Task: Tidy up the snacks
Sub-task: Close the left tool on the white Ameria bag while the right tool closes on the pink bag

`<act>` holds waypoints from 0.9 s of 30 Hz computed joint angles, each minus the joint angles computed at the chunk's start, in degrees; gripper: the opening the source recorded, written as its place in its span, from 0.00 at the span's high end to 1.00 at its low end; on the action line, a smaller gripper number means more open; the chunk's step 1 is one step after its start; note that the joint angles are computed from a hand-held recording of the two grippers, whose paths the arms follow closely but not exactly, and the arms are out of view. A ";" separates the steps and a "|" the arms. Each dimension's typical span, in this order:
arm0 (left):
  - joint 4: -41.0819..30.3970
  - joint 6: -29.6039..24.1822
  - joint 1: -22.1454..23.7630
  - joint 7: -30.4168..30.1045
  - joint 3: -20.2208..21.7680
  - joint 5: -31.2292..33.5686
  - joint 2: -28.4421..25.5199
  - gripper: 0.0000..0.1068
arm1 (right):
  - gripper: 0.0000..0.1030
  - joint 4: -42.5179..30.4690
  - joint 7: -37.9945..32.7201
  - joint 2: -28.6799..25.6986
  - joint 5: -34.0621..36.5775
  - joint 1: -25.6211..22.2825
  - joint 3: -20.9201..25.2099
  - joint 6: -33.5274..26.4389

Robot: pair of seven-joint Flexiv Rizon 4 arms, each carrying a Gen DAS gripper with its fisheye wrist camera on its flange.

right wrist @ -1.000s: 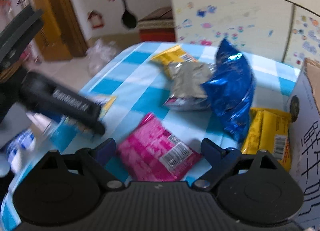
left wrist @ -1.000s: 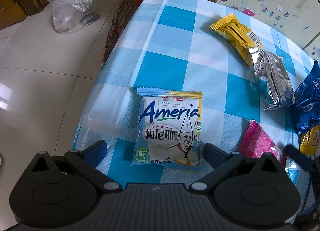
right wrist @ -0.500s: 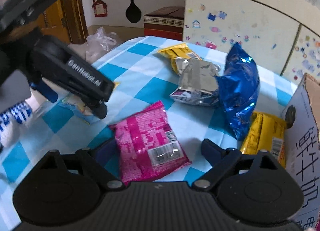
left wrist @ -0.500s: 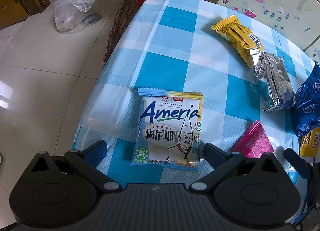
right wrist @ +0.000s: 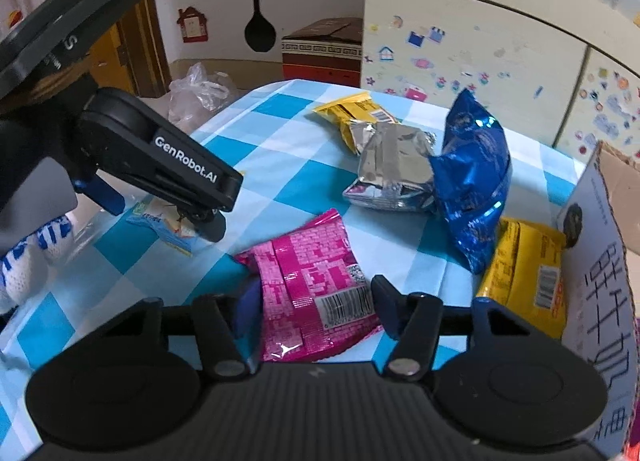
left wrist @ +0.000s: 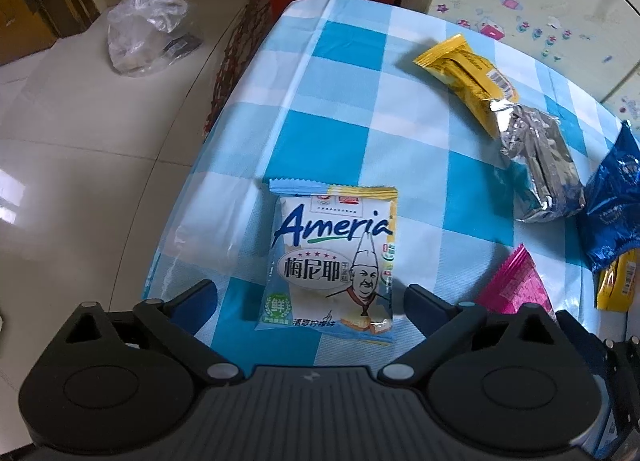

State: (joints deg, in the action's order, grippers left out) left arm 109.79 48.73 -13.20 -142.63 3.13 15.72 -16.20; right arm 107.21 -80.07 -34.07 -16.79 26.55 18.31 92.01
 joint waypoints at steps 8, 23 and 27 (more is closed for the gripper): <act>1.57 4.07 0.62 0.80 -0.28 -1.11 1.15 0.35 | 0.42 2.73 1.95 2.99 1.79 -0.80 0.46 0.28; -0.43 4.74 -1.60 1.50 0.44 5.05 -0.44 0.29 | 0.42 9.30 8.80 8.70 4.16 -1.12 -0.33 1.74; 1.41 8.32 -0.89 2.34 0.21 3.28 0.23 0.42 | 0.42 10.64 10.36 10.35 3.74 0.04 -1.85 2.36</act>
